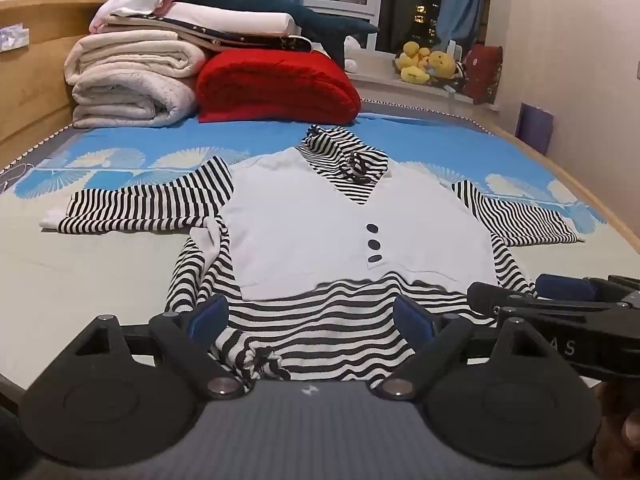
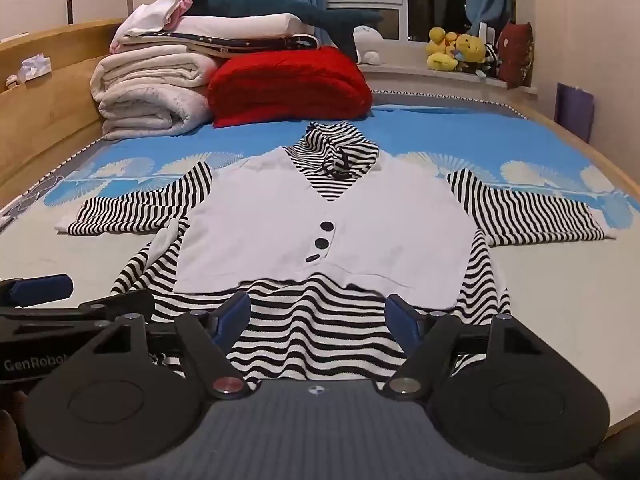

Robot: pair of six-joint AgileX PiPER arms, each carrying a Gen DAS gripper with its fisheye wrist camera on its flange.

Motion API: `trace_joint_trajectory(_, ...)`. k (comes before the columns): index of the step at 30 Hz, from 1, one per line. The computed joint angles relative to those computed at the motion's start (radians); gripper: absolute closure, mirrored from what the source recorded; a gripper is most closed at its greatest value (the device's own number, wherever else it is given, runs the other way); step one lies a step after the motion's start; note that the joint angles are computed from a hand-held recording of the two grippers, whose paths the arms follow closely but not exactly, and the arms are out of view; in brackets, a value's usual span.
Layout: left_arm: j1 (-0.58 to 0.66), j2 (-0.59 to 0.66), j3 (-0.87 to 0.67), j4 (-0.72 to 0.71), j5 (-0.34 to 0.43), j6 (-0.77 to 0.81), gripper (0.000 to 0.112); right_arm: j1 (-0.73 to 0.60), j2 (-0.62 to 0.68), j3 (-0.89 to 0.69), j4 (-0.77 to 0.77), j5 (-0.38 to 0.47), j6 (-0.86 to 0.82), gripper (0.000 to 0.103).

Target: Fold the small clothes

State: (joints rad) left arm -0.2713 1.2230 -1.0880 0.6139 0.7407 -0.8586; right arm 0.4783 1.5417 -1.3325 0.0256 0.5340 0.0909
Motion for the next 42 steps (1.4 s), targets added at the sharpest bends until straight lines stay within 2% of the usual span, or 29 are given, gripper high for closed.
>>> trace_joint_trajectory(3,-0.013,-0.012,0.03,0.04,-0.006,-0.039,0.02,0.006,-0.011,0.006,-0.023,-0.001,0.017,0.027)
trace_joint_trajectory(11,0.012,0.001,0.036,0.023,-0.034,-0.022,0.02,0.002,0.009,-0.016,-0.017,0.004,0.014,0.027)
trace_joint_trajectory(31,0.01,0.003,-0.006,-0.071,0.022,0.044,0.02,0.007,0.002,0.001,-0.031,-0.013,0.031,0.027)
trace_joint_trajectory(32,0.012,0.004,-0.01,-0.081,0.026,0.053,0.02,0.009,-0.001,0.011,-0.036,-0.031,0.037,0.027)
trace_joint_trajectory(33,0.014,0.005,-0.014,-0.091,0.03,0.062,0.02,0.009,-0.005,0.037,-0.04,-0.09,0.041,0.027)
trace_joint_trajectory(37,0.017,0.005,-0.02,-0.111,0.037,0.073,0.02,0.009,-0.006,0.061,-0.04,-0.134,0.045,0.027)
trace_joint_trajectory(39,0.014,0.004,-0.014,-0.095,0.03,0.064,0.02,0.008,-0.012,0.1,-0.036,-0.244,0.049,0.027)
trace_joint_trajectory(42,0.004,0.001,0.004,-0.045,0.011,0.028,0.02,0.002,-0.022,0.127,-0.021,-0.317,0.037,0.027)
